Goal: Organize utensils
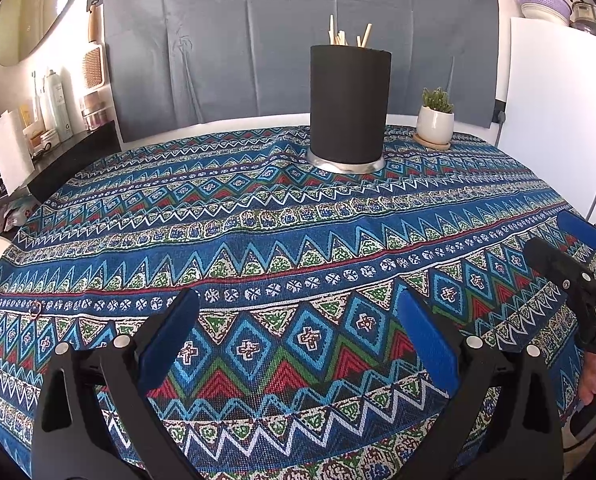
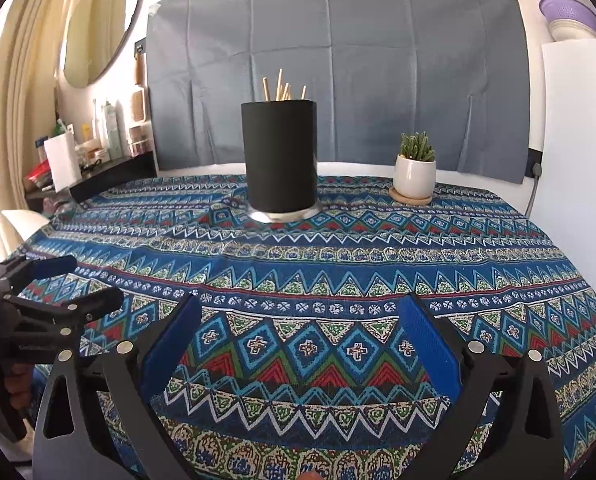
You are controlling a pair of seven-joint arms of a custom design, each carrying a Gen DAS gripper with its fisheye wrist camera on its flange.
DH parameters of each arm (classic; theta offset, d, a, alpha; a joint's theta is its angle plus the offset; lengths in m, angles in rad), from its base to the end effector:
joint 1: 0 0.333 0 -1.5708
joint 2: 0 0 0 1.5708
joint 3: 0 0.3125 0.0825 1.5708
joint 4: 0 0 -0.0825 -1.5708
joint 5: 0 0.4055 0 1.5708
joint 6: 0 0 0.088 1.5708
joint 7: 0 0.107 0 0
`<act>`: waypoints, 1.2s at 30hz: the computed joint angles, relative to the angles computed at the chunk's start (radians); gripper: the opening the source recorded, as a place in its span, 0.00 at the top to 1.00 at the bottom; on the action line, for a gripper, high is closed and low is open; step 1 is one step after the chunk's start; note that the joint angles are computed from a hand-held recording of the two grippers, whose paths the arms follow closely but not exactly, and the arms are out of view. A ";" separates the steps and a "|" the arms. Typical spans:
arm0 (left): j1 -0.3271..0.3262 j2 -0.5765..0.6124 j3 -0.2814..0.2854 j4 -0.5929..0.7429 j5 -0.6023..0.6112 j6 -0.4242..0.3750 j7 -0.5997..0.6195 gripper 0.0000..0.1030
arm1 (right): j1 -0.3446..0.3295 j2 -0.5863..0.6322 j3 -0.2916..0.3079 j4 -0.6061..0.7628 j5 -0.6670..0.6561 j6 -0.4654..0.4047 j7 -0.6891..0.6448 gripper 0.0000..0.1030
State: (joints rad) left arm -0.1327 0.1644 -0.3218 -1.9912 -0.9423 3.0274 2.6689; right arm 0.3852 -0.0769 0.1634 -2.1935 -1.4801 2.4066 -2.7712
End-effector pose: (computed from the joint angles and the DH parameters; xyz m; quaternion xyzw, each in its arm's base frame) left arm 0.6023 -0.2170 0.4474 -0.4045 0.7953 -0.3970 0.2151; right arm 0.4855 0.2904 0.4381 -0.4934 0.6864 -0.4238 0.3252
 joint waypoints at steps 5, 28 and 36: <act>0.001 0.004 0.005 0.006 0.005 -0.013 -0.018 0.06 | 0.000 0.003 -0.002 0.003 0.009 0.003 -0.014 0.08; 0.004 0.005 0.000 0.003 0.041 -0.011 -0.042 0.06 | -0.004 0.009 -0.006 0.007 0.016 0.017 -0.023 0.08; 0.001 0.002 0.002 0.000 0.029 -0.012 -0.032 0.06 | 0.001 0.011 -0.003 0.008 0.014 0.004 -0.033 0.08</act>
State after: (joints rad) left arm -0.1321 0.1666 -0.3194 -1.9907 -0.9132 3.0155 2.6372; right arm 0.3865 -0.0657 0.1604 -2.1852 -1.4661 2.4104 -2.8040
